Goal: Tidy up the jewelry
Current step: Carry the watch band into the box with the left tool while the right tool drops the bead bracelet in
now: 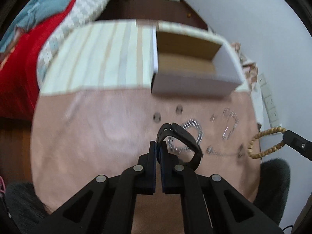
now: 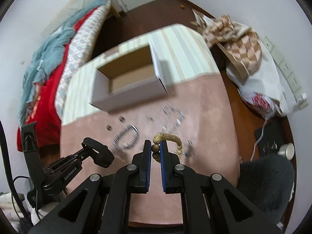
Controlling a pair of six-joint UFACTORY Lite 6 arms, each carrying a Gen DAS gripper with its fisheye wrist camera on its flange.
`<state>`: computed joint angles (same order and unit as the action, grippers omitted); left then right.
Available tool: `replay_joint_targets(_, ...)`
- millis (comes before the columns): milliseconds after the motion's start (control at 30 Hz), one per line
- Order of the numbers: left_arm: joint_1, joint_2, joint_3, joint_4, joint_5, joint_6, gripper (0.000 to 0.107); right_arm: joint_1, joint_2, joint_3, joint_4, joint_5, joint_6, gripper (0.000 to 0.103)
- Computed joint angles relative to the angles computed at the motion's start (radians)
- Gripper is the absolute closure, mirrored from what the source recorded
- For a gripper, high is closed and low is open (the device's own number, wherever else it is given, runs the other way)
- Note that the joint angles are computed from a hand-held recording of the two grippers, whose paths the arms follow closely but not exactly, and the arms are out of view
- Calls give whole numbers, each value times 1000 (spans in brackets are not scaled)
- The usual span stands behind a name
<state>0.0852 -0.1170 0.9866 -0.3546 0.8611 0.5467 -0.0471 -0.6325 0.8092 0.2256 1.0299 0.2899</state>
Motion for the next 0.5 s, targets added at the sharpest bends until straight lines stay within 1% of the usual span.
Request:
replay_joint_targets(100, -8, 44, 149, -20, 46, -13, 106, -19, 104, 138, 41, -7, -56, 94)
replay_joint_targets(133, -18, 66, 187, -24, 46, -21, 106, -20, 150, 197, 49, -11, -71, 94)
replay_joint_targets(233, -52, 192, 391, -25, 78, -59, 106, -12, 289, 359, 52, -35, -96, 94)
replay_joint_targets(333, -99, 375, 623, 4, 99, -116, 106, -7, 457, 518, 40, -65, -119, 94)
replay_joint_targets(500, -139, 656, 922, 46, 151, -174, 106, -17, 742, 726, 70, -91, -184, 94)
